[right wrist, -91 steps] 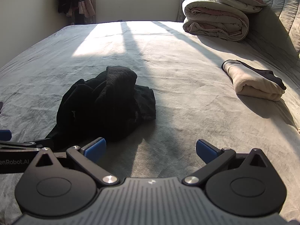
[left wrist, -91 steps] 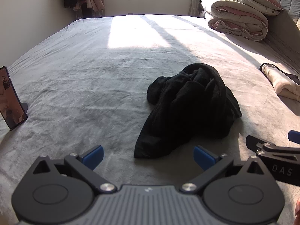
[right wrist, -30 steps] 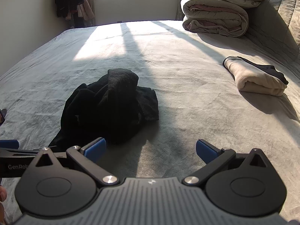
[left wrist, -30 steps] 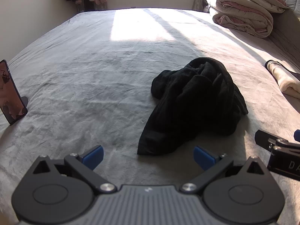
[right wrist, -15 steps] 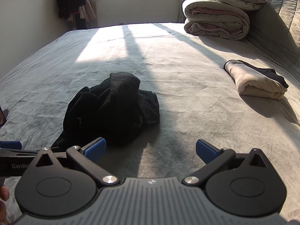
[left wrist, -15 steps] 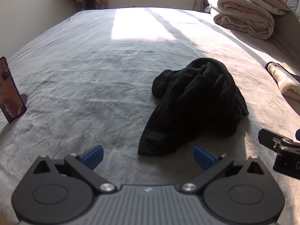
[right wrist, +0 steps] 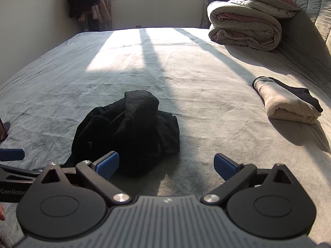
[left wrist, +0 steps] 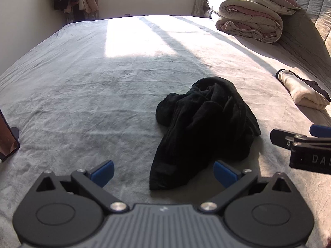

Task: Fold clothes
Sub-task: 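Move both tools toward the crumpled black garment on the bed, then close the left tool on the black garment while the right tool grasps it too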

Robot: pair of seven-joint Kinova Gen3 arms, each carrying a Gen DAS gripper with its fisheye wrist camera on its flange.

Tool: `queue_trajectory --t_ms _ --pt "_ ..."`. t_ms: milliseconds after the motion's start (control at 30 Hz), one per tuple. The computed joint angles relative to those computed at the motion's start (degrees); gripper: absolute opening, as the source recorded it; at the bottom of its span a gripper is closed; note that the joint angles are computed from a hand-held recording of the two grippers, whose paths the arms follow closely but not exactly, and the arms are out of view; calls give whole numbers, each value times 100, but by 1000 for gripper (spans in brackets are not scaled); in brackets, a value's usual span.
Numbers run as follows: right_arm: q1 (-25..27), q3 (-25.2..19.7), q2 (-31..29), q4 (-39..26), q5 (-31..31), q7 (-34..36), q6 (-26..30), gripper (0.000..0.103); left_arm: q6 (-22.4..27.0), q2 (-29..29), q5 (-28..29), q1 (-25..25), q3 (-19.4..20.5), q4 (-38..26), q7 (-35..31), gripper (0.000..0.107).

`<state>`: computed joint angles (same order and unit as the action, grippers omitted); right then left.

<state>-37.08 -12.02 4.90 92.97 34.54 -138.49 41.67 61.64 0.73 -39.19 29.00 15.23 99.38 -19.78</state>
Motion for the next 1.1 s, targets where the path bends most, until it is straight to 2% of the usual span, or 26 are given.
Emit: queue_trajectory --t_ms 100,167,200,333,400,433,500,567,633,700,767,833,867,900,933,1100 --pt "161 59 105 -134 -342 337 -251 97 -74 33 55 -108 -111 0 -71 102" --pt "191 203 192 -190 -686 627 -458 93 -507 -97 297 -273 -230 211 -87 102" --pt "361 117 242 -203 -919 823 -567 89 -740 -161 515 -374 -308 311 -122 102" --pt "1423 -725 486 -114 -1852 1456 -1080 72 -1524 -310 1065 -791 -410 675 -456 94" --pt "1892 -1165 643 -182 -2318 1892 -1120 68 -1828 -347 1135 -942 -412 793 -514 91" --pt "1989 -1250 696 -218 -2534 2125 -1121 65 -1979 -362 1233 -1016 -434 839 -603 87" --pt "1892 -1102 710 -196 -2823 2539 -1219 63 -2265 -376 1474 -1155 -482 912 -839 84" --pt "1498 -603 663 -148 -3143 2921 -1301 61 -2475 -363 1611 -1255 -483 949 -984 78" --pt "1168 -121 634 -119 -3595 3327 -1324 54 -2647 -344 1724 -1322 -482 973 -1136 69" --pt "1145 -7 623 -77 -3914 3597 -1389 52 -2780 -334 1734 -1363 -458 1013 -1184 61" --pt "1177 -4 617 -31 -4051 3748 -1474 48 -2914 -343 1791 -1395 -463 1082 -1274 48" --pt "1145 36 608 6 -4076 3773 -1539 35 -3085 -402 1989 -1438 -503 1176 -1436 25" --pt "1129 57 608 13 -4080 3764 -1548 28 -3167 -437 2056 -1463 -508 1218 -1506 19" --pt "1109 80 613 7 -4076 3735 -1537 12 -3246 -474 2109 -1488 -505 1258 -1569 10" --pt "1095 98 602 17 -4071 3714 -1548 10 -3326 -510 2166 -1515 -502 1297 -1636 3" --pt "1049 148 482 139 -3995 3602 -1714 6 -3364 -595 1935 -1635 -295 1343 -1488 0"
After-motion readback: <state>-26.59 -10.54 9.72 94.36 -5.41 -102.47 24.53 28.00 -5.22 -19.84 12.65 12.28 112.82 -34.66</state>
